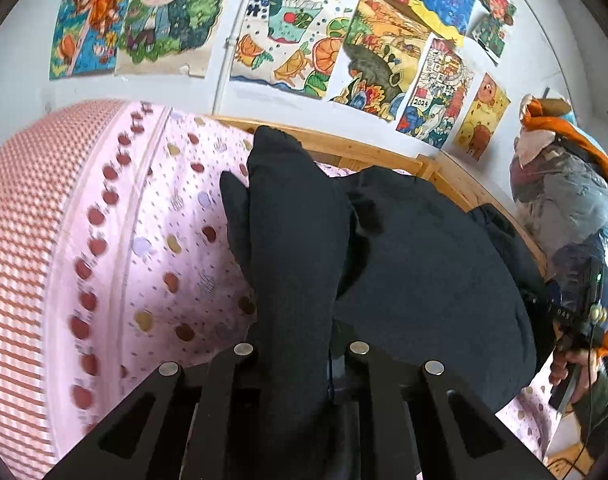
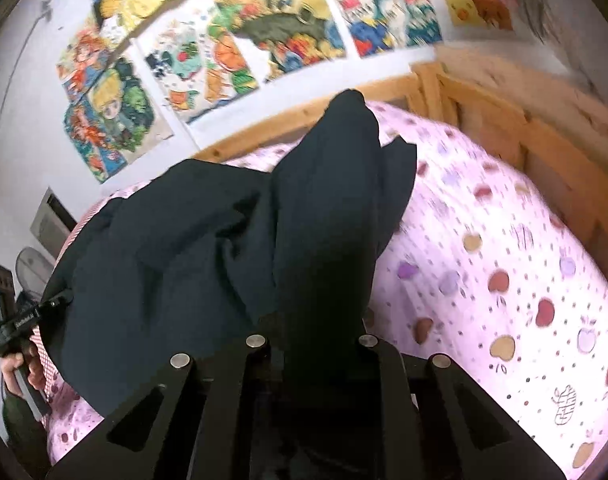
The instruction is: Fold large clothes
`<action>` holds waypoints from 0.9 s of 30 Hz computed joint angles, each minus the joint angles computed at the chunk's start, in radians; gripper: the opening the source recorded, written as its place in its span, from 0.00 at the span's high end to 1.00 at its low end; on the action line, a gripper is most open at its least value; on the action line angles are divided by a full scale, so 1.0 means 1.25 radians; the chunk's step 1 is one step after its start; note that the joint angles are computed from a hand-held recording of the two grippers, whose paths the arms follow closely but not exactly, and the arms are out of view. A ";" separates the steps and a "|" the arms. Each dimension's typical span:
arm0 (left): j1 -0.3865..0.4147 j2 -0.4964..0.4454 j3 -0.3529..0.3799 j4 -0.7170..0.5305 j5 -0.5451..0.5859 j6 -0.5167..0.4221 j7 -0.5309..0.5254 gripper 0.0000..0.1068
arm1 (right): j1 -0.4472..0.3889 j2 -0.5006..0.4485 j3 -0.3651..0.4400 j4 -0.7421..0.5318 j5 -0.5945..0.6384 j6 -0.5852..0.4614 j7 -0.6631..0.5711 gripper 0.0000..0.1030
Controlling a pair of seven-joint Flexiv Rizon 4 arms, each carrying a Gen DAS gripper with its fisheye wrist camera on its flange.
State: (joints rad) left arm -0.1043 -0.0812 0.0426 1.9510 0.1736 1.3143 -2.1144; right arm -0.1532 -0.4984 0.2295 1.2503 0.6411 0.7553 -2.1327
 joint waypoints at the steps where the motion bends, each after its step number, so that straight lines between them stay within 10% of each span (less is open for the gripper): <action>1: -0.003 0.017 0.006 -0.008 0.024 -0.028 -0.008 0.87 | 0.001 0.006 0.002 0.001 -0.001 -0.001 -0.006 0.87; 18: 0.119 0.305 -0.105 0.078 0.266 -0.214 -0.172 0.91 | 0.011 0.168 0.025 0.081 0.197 -0.093 -0.212 0.89; 27: 0.137 0.276 -0.061 0.169 0.167 -0.176 -0.153 0.82 | 0.114 0.172 -0.054 0.191 0.035 0.036 -0.125 0.84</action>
